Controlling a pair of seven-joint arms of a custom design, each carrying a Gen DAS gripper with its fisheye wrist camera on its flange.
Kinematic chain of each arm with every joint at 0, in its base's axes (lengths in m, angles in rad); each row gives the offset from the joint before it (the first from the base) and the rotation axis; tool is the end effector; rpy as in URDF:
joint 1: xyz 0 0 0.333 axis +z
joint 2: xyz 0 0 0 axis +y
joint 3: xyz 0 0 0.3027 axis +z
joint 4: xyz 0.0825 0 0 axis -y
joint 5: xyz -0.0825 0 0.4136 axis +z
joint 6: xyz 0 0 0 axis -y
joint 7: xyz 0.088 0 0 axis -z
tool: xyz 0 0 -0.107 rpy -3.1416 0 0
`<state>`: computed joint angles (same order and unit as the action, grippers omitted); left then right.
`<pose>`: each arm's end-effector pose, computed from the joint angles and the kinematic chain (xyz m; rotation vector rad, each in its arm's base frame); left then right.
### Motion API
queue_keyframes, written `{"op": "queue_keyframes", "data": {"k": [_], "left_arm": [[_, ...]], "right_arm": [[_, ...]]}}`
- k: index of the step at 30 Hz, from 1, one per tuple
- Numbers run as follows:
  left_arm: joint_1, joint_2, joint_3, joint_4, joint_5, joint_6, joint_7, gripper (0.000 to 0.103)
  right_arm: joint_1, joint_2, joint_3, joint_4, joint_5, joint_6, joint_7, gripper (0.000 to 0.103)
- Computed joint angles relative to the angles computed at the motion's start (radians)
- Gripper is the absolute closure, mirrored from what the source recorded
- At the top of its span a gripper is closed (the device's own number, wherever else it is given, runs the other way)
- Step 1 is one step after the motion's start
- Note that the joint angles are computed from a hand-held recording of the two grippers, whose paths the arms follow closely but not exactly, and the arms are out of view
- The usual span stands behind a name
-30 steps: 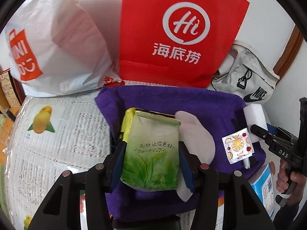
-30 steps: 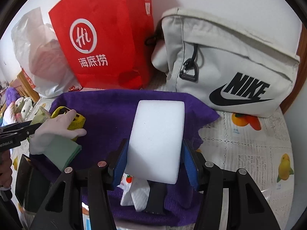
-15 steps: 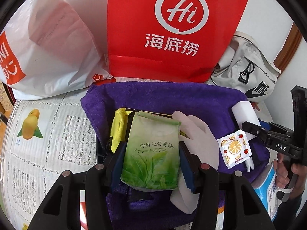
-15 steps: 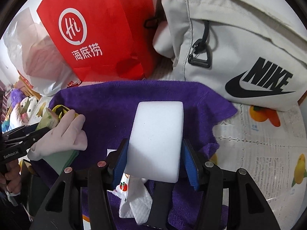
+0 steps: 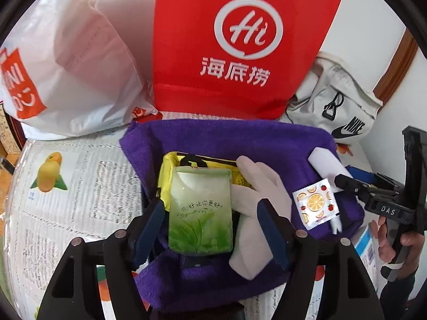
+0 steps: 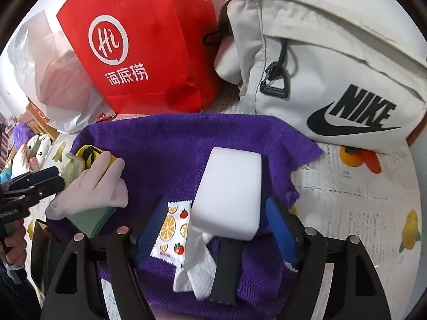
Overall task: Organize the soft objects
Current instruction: 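Open the left gripper on the towel while the right gripper releases the sponge there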
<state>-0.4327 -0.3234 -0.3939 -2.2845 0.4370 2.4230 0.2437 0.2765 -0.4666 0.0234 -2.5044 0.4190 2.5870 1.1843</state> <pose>0.3506 -0.3932 0.4958 -2.1138 1.6908 -0.7426 0.4551 0.1333 0.4812 -2.1126 1.4145 -0.2564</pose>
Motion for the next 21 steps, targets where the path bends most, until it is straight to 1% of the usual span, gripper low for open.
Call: {"op": "queue_keyframes", "data": {"k": [2, 4, 8, 10, 13, 14, 18, 21], "left_arm": [[-0.003, -0.021, -0.007, -0.001, 0.005, -0.02, -0.006, 0.032], [-0.008, -0.05, -0.017, -0.005, 0.008, -0.046, -0.021, 0.032], [-0.021, -0.111, -0.037, -0.029, 0.02, -0.066, -0.046, 0.032], [-0.026, -0.145, -0.056, -0.046, 0.039, -0.066, -0.066, 0.032], [-0.05, -0.167, -0.07, -0.044, 0.022, -0.106, -0.076, 0.032], [-0.058, -0.174, -0.073, -0.046, 0.016, -0.113, -0.077, 0.032], [-0.099, -0.2, -0.099, -0.047, -0.01, -0.186, -0.088, 0.032], [-0.136, -0.239, -0.113, -0.075, -0.032, -0.202, -0.116, 0.032]], "right_arm": [[-0.008, -0.023, 0.01, -0.011, -0.012, -0.003, 0.023, 0.028], [-0.008, -0.064, 0.005, -0.033, -0.007, -0.009, 0.033, 0.028], [0.023, -0.194, -0.028, -0.111, 0.044, -0.012, 0.01, 0.028], [0.029, -0.269, -0.02, -0.157, 0.05, -0.018, 0.01, 0.028], [0.032, -0.378, -0.001, -0.223, 0.036, -0.038, 0.021, 0.028], [0.037, -0.419, 0.003, -0.247, 0.033, -0.05, 0.024, 0.028], [0.073, -0.594, 0.0, -0.346, 0.025, -0.109, 0.012, 0.028], [0.092, -0.706, 0.016, -0.404, 0.007, -0.182, 0.015, 0.028]]}}
